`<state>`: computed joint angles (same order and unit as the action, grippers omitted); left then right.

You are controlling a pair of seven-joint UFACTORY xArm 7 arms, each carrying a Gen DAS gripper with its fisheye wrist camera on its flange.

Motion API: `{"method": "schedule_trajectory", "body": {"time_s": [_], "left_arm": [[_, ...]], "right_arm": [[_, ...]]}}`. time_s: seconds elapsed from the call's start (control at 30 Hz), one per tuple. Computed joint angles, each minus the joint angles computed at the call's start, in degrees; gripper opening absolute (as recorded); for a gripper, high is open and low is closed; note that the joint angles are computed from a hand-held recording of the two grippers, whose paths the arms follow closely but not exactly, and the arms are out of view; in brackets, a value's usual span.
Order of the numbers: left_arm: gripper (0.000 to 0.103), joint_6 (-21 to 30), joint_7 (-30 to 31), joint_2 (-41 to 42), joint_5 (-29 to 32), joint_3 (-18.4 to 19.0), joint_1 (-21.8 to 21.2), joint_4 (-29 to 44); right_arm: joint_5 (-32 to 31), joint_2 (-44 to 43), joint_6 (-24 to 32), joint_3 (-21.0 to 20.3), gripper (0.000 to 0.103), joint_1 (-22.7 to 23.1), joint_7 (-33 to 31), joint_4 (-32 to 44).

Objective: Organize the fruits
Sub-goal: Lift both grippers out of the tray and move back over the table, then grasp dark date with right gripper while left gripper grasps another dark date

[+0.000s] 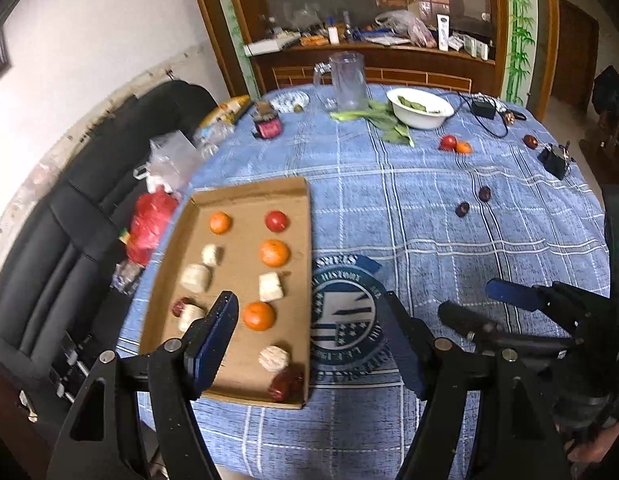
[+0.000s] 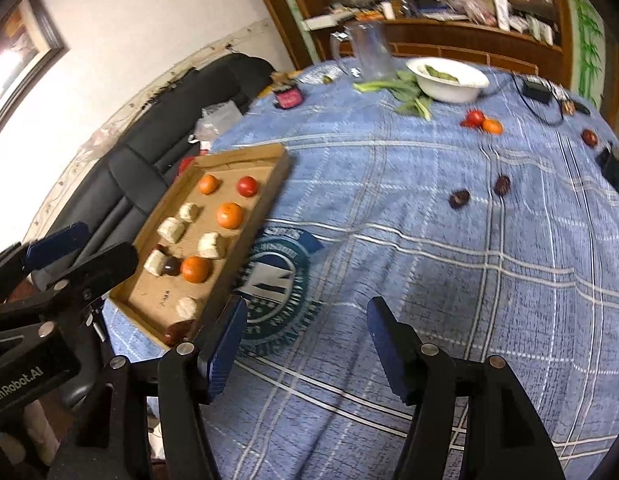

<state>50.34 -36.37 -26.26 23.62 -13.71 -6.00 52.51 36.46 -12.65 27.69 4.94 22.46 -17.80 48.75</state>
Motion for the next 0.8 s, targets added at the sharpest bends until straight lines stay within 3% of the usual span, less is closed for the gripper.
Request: {"method": "schedule_trajectory", "body": {"time_s": [0.23,0.4,0.6,0.67,0.73,0.8], "left_arm": [[0.071,-3.9,3.3,3.6,-4.6,2.8,-1.3,-0.5],[0.071,-8.0,8.2,8.3,-10.0,5.2,-2.6,0.8],[0.070,-14.6,20.9,19.7,-26.0,9.0,-6.0,6.7],[0.066,-16.3,24.9,23.1,-29.6,8.9,-6.4,9.1],[0.048,-16.2,27.9,27.4,-31.9,8.3,-6.5,13.0],[0.040,-15.8,32.0,32.0,-35.8,7.6,-6.3,17.3]], "right_arm": [[-4.5,3.9,0.7,-0.7,0.067,-4.5,6.7,1.5],[-11.5,8.2,0.8,-1.2,0.066,-8.9,12.9,4.8],[-17.7,17.1,0.8,-1.5,0.066,-13.0,15.6,15.3],[-21.2,20.8,0.8,-1.4,0.065,-13.7,17.2,19.9],[-23.7,23.8,1.5,-1.2,0.062,-14.1,18.3,23.3],[-25.3,27.5,2.8,-0.9,0.058,-14.4,19.4,26.9]]}}
